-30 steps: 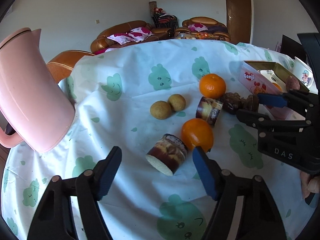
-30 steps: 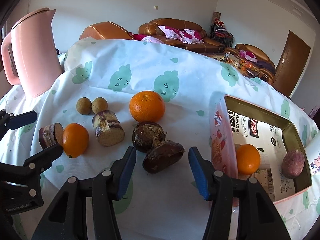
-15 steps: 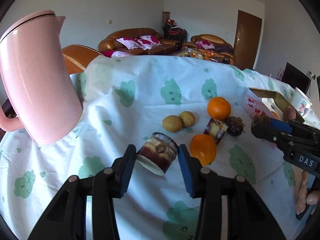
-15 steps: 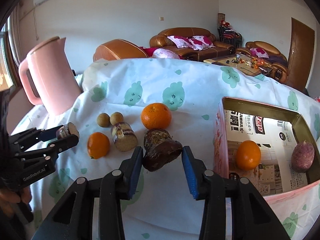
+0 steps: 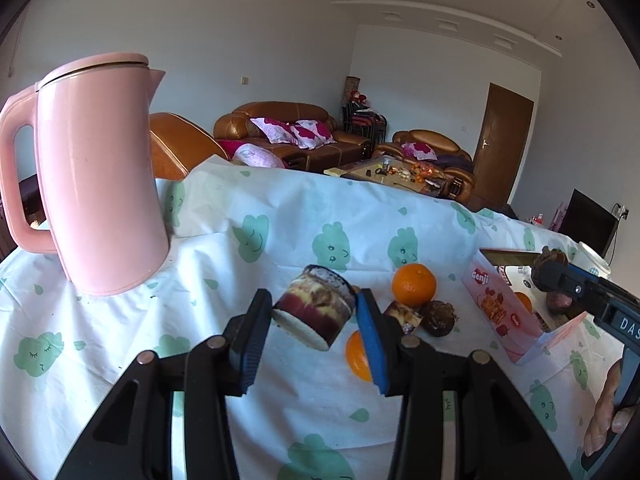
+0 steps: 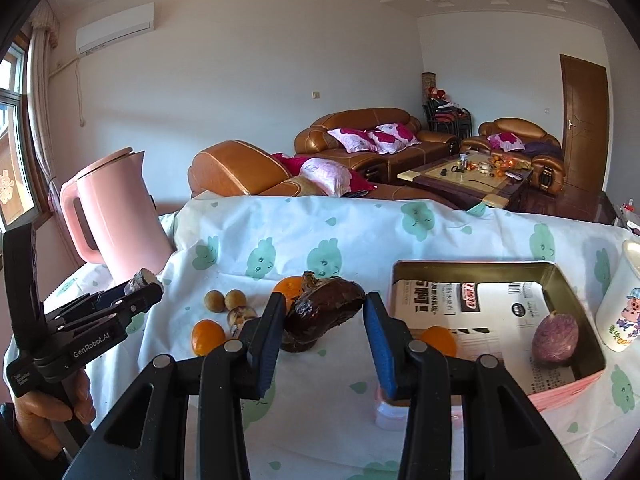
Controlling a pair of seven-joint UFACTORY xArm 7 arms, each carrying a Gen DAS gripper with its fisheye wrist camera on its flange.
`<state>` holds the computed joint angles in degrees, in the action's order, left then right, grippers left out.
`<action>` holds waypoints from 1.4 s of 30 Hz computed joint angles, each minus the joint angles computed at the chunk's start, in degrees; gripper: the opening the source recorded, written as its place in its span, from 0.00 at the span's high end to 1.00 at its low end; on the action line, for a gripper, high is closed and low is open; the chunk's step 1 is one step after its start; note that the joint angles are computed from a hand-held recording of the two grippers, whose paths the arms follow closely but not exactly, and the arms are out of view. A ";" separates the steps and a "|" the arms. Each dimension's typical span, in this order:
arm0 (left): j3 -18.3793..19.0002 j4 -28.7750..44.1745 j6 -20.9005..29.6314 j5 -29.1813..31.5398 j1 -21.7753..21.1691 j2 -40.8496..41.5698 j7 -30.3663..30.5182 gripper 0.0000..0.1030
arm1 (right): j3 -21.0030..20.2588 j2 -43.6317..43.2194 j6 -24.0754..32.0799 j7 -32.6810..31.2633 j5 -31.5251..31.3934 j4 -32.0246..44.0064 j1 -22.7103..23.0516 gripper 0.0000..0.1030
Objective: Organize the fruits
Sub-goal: 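Lower the jar and dates into the pink tin while both tools open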
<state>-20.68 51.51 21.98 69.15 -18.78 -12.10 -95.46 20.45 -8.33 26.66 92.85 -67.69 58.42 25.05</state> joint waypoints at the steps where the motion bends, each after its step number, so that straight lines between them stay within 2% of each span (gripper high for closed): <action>1: -0.50 0.72 0.59 0.27 -0.21 0.60 -0.01 0.56 | -0.40 -1.04 -0.14 0.34 0.05 -0.88 -0.28 0.59; 7: -0.91 7.41 2.40 1.71 -4.37 6.47 1.59 0.56 | -0.50 -7.90 -0.11 0.32 1.36 -6.54 -4.84 0.59; 17: 1.76 24.72 6.10 2.49 -15.45 21.92 6.72 0.56 | -0.64 -15.38 -2.75 -3.14 7.23 -13.79 -13.28 0.59; 24: 4.28 37.31 8.53 -2.45 -22.38 32.45 13.27 0.56 | 1.00 -15.08 -3.93 -8.65 11.86 -14.71 -17.67 0.59; 29: 6.22 44.81 12.36 -6.84 -26.85 38.26 19.38 0.56 | 1.99 -14.67 -5.20 -10.92 13.95 -15.04 -19.92 0.59; 33: 7.84 48.54 15.46 -11.59 -29.04 40.98 23.85 0.56 | 2.14 -14.38 -6.49 -12.48 16.03 -15.53 -20.70 0.59; 42: 14.59 47.66 14.89 -14.48 -34.08 40.03 23.78 0.55 | 2.99 -12.31 -7.77 -14.91 18.65 -15.30 -20.97 0.58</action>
<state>-6.09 99.17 36.87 54.66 -52.86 27.93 -71.68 23.44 -20.64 18.89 77.93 -49.04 43.12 4.08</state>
